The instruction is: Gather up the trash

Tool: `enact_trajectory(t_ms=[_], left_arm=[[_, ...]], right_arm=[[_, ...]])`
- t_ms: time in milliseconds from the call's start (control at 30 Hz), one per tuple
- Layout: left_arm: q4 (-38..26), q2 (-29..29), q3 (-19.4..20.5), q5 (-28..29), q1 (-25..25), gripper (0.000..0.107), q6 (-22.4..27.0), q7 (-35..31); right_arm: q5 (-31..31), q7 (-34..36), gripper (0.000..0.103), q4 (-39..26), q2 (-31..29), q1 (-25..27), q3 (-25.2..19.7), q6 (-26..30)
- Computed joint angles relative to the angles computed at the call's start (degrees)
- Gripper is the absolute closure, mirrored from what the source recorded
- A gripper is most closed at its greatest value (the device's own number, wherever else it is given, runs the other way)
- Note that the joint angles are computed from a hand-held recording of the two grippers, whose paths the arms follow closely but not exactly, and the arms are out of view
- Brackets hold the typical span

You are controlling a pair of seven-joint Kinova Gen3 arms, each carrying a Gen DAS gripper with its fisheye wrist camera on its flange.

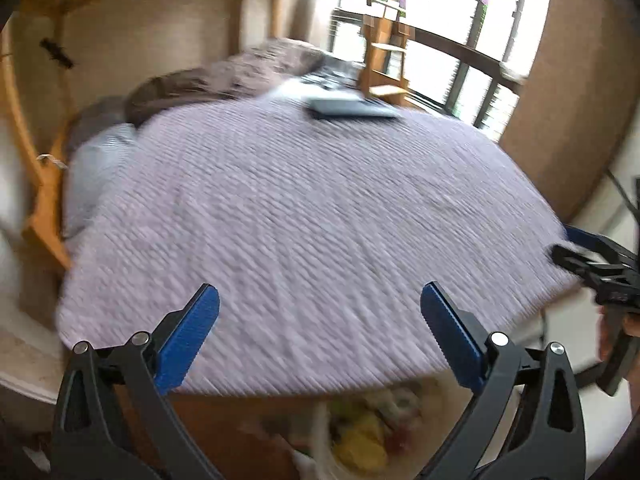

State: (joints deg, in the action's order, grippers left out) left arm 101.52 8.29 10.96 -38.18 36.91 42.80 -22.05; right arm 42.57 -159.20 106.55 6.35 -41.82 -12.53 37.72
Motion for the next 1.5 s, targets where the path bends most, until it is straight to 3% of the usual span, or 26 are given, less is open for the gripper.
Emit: enact_trajectory(t_ms=[100, 300, 567, 867, 1100, 1500], left_arm=[[-3.64, 3.19, -2.55, -0.86, -2.49, 0.006, 1.80, -0.52], [-10.75, 9.59, -6.61, 1.48, -6.07, 0.006, 4.37, -5.31], [-14.20, 14.16, -10.18, 6.89, -9.56, 0.006, 3.87, -11.74], [-14.13, 15.61, -12.60, 8.49, -10.06, 0.006, 2.86, -12.29], [-12.53, 14.50, -12.94, 8.09, -9.34, 0.006, 2.86, -10.58], [-11.93, 14.09, -12.27, 7.82, -9.82, 0.005, 2.81, -10.54]], right_arm=[[2.68, 1.17, 0.004, -3.58, 3.49, 2.54, 2.75, 0.73], [-2.26, 9.29, 0.004, -12.20, 11.23, 7.40, 8.72, 1.39], [-9.37, 17.86, 0.004, -20.26, 19.10, 11.15, 13.51, 3.23], [-15.34, 21.37, 0.004, -20.47, 20.40, 13.63, 15.06, 1.89], [-13.85, 18.23, 0.004, -15.35, 17.51, 10.67, 16.60, 0.52], [-12.95, 17.33, 0.004, -14.84, 17.19, 11.29, 15.56, 0.55]])
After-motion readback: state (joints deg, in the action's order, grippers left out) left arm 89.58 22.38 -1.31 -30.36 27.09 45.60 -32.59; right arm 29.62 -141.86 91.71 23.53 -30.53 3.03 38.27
